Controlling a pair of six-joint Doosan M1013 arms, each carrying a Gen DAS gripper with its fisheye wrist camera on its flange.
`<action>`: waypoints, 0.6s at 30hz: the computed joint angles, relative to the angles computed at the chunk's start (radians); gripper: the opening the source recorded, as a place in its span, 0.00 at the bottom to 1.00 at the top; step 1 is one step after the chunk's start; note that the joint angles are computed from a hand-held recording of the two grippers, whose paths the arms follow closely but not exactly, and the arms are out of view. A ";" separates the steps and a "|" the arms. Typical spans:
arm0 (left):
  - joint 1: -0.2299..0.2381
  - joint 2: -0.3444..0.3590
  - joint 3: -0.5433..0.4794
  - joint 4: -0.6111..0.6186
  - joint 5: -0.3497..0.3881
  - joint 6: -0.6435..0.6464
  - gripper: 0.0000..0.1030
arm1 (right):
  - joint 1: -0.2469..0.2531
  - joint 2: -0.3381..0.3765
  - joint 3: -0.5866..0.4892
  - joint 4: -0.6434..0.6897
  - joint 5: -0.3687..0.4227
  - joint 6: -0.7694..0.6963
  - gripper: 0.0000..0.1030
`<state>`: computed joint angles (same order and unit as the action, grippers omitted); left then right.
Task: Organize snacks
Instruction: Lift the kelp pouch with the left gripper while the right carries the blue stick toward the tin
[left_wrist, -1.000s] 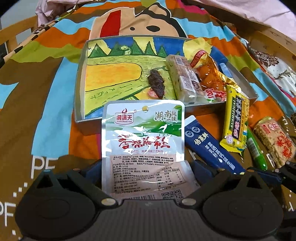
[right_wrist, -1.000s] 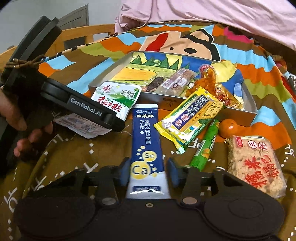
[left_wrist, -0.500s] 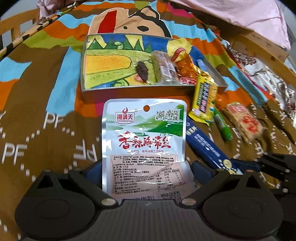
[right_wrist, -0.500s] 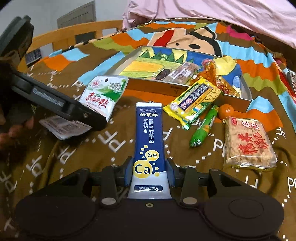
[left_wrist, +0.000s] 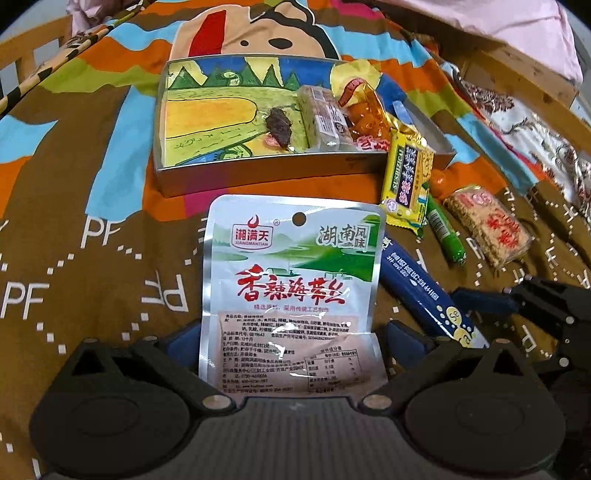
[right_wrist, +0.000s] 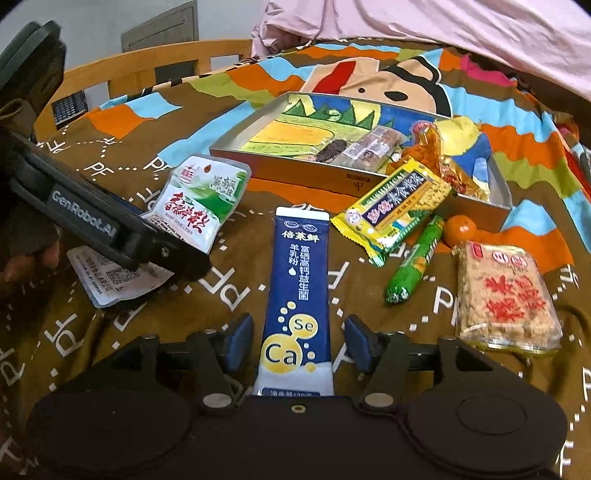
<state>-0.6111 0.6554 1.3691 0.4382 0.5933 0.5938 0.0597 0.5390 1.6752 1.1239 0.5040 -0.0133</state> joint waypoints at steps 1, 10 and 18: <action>-0.002 0.005 -0.008 0.009 0.013 -0.005 0.99 | 0.002 0.001 0.000 0.008 -0.003 -0.018 0.60; -0.032 0.036 -0.043 0.134 0.098 -0.046 0.99 | 0.013 0.012 -0.012 0.007 -0.009 -0.043 0.54; -0.038 -0.007 0.025 0.168 0.037 -0.117 0.95 | 0.005 -0.007 0.015 0.022 0.009 -0.054 0.41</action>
